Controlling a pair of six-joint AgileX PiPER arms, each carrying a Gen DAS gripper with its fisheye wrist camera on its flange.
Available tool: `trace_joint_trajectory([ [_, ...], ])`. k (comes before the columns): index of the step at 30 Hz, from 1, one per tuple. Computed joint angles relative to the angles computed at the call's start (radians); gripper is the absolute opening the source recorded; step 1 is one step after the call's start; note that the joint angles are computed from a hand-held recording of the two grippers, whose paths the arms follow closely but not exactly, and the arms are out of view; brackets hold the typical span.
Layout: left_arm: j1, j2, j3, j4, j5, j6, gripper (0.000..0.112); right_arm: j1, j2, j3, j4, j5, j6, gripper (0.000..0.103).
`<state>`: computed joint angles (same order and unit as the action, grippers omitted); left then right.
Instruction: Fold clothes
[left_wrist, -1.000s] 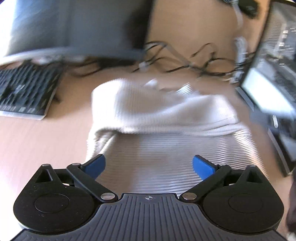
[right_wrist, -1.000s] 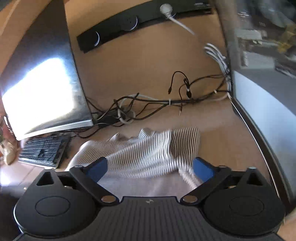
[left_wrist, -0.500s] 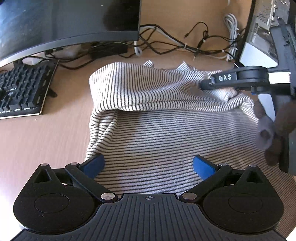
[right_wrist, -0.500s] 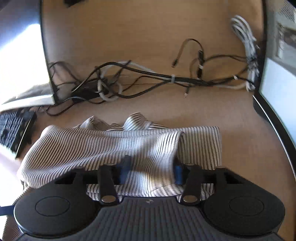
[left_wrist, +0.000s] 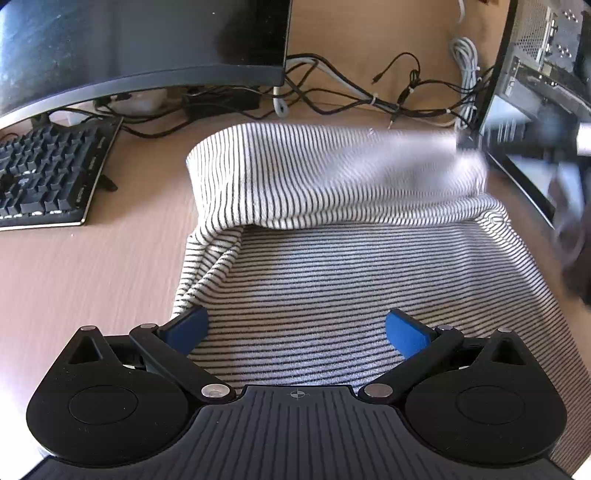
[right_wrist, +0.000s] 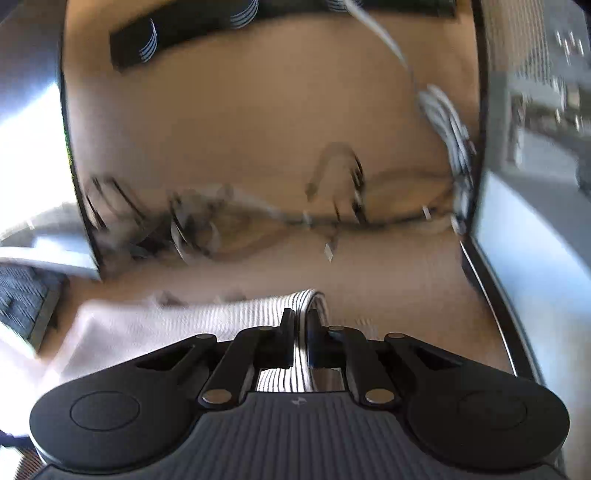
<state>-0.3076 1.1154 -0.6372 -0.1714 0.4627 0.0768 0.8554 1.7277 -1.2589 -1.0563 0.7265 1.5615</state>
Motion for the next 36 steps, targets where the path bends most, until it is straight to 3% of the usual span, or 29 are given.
trace_joint_trajectory([
  [5,0.11,0.022,-0.025,-0.228,0.046,0.283,0.103,0.015,0.012,0.093,-0.07,0.009,0.087,0.006],
  [8,0.153,0.044,-0.048,-0.289,0.079,0.368,0.103,0.015,-0.002,0.07,-0.027,0.051,0.051,0.006],
  [10,0.158,0.052,-0.05,-0.293,0.077,0.384,0.103,-0.004,-0.042,0.098,-0.03,0.011,0.095,0.009],
  [12,0.13,0.047,-0.038,-0.25,0.048,0.334,0.103,-0.031,-0.092,0.146,-0.058,-0.067,0.178,0.027],
  [15,0.056,0.04,-0.02,-0.095,-0.007,0.165,0.103,-0.052,-0.111,0.186,-0.131,-0.142,0.306,0.045],
  [17,0.004,0.035,-0.007,0.036,-0.035,0.027,0.103,-0.065,-0.073,0.166,-0.114,-0.167,0.29,0.051],
  [20,-0.054,0.03,0.01,0.205,-0.06,-0.154,0.103,-0.072,-0.043,0.153,-0.094,-0.218,0.29,0.051],
  [25,-0.107,0.026,0.027,0.368,-0.079,-0.329,0.103,-0.047,-0.035,0.112,-0.076,-0.209,0.204,0.051],
  [30,-0.092,0.04,-0.016,0.285,-0.026,-0.212,0.103,0.011,-0.084,0.157,-0.188,-0.028,0.357,0.051],
  [31,-0.094,0.036,-0.028,0.271,-0.015,-0.188,0.103,0.013,-0.106,0.18,-0.211,-0.029,0.377,0.051],
  [33,-0.12,0.008,-0.027,0.294,-0.043,-0.169,0.103,-0.019,-0.153,0.223,-0.209,-0.128,0.384,0.055],
  [36,-0.24,-0.02,-0.041,0.544,-0.1,-0.282,0.103,-0.078,-0.16,0.229,-0.089,-0.268,0.239,0.066],
])
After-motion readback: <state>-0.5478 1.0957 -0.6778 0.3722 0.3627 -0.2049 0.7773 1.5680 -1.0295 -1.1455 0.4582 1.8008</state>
